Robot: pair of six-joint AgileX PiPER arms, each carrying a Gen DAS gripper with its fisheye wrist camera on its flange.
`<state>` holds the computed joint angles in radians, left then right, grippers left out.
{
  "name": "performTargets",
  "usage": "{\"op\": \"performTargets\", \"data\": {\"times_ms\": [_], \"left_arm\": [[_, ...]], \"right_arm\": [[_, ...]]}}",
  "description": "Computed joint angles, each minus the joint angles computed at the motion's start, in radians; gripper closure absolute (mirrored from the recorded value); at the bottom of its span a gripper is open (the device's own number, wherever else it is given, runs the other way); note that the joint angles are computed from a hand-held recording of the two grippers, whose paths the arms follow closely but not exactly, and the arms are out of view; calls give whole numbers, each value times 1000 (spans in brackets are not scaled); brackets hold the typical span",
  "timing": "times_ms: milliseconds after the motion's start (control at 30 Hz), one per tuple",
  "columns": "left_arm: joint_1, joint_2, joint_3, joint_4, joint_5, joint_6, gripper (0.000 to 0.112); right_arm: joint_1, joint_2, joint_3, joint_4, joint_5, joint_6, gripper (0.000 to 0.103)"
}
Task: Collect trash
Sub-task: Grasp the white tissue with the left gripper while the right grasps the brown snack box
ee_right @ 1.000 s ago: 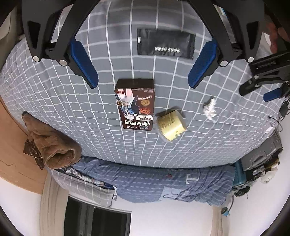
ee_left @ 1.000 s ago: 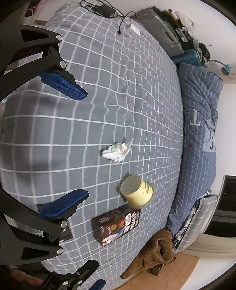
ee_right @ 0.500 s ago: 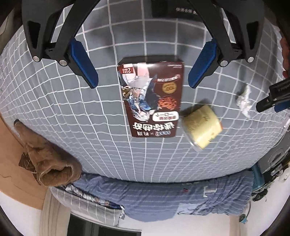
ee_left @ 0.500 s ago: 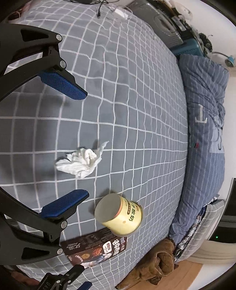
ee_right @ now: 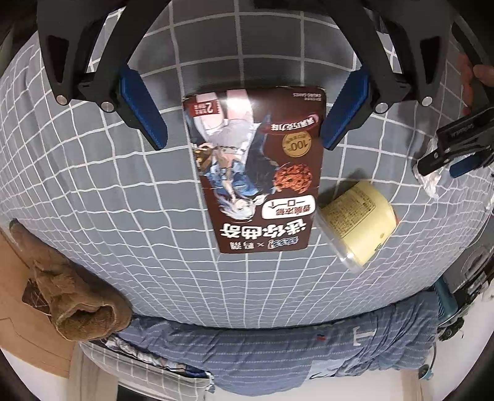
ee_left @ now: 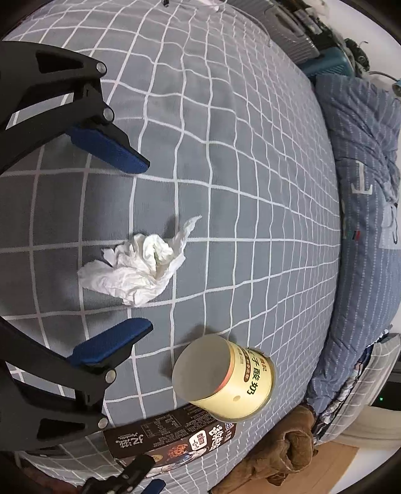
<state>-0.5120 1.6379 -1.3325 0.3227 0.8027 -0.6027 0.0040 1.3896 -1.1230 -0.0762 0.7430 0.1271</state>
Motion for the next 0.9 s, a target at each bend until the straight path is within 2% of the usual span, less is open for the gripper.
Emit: {"op": "performTargets", "data": {"times_ms": [100, 167, 300, 367, 467, 833, 900], "left_arm": [[-7, 16, -12, -14, 0, 13, 32], [-9, 26, -18, -23, 1, 21, 42], [-13, 43, -26, -43, 8, 42, 55], [-12, 45, -28, -41, 7, 38, 66], [-9, 47, -30, -42, 9, 42, 75], [-7, 42, -30, -40, 17, 49, 83], [-7, 39, -27, -43, 17, 48, 84]], "right_arm": [[12, 0, 7, -14, -5, 9, 8], [9, 1, 2, -19, 2, 9, 8], [12, 1, -3, -4, 15, -11, 8], [22, 6, -4, -11, 22, 1, 8], [34, 5, -12, -24, 37, 29, 8], [49, 36, -10, -46, 43, 52, 8], [48, 40, -9, -39, 42, 47, 14]]}}
